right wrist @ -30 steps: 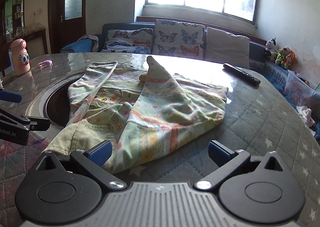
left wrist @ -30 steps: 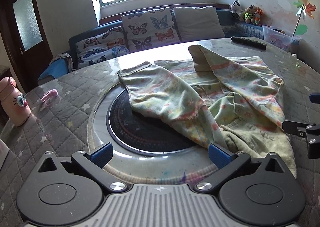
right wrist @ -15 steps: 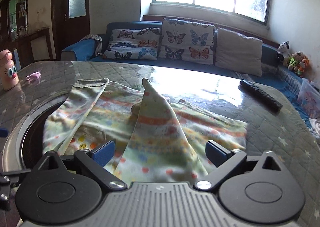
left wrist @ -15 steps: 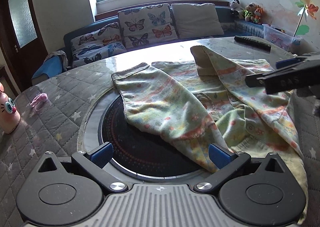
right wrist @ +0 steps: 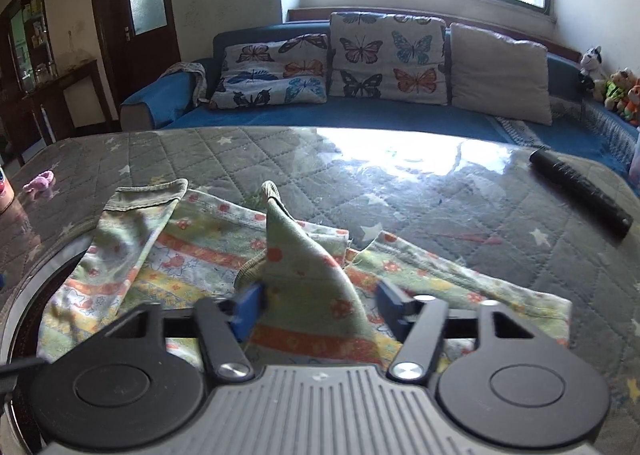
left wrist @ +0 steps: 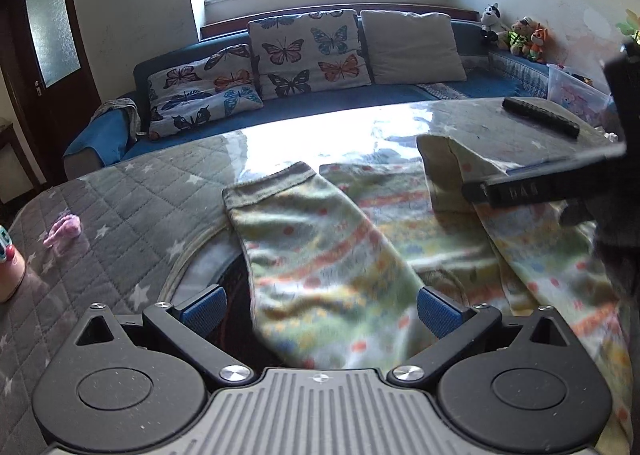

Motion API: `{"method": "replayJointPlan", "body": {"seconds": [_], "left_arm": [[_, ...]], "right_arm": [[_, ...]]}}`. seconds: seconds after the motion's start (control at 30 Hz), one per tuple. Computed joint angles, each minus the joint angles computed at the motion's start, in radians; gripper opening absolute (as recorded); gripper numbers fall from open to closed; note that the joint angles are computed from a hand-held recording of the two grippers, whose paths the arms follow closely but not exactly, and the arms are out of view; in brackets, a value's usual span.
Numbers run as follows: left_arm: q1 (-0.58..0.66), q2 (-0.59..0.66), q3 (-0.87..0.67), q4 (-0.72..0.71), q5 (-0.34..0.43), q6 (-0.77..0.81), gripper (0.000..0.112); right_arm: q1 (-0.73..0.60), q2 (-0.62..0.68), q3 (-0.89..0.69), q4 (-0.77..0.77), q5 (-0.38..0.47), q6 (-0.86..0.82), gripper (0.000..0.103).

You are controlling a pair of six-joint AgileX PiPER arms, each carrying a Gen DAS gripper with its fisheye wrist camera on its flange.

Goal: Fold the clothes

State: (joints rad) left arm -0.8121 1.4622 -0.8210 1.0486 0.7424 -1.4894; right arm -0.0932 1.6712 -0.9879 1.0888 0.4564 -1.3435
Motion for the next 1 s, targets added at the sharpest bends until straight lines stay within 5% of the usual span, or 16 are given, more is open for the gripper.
{"method": "replayJointPlan", "body": {"seconds": [0.17,0.37,0.47,0.53,0.7,1.0], "left_arm": [[0.084,0.1,-0.124,0.012,-0.046,0.057,0.102],[0.155,0.228,-0.258,-0.051,-0.086,0.149,0.091],[0.177,0.286,-0.306,-0.12,-0.072,0.215,0.071],[0.192,0.304,-0.307,-0.156,-0.076,0.247,0.047],[0.194,0.223,-0.199,-0.115,-0.099,0.171,0.007],[0.115,-0.112,0.068,0.023,0.069,-0.067,0.001]], "right_arm": [[-0.063,-0.043,0.035,0.075,0.045,-0.074,0.008],[-0.221,-0.162,0.1,0.128,0.14,-0.133,0.007],[-0.334,-0.226,0.132,0.134,0.201,-0.148,0.007],[-0.423,-0.262,0.15,0.129,0.251,-0.157,0.007],[-0.628,-0.326,0.201,0.121,0.344,-0.185,0.007],[-1.038,-0.319,0.31,0.107,0.491,-0.267,0.007]]}}
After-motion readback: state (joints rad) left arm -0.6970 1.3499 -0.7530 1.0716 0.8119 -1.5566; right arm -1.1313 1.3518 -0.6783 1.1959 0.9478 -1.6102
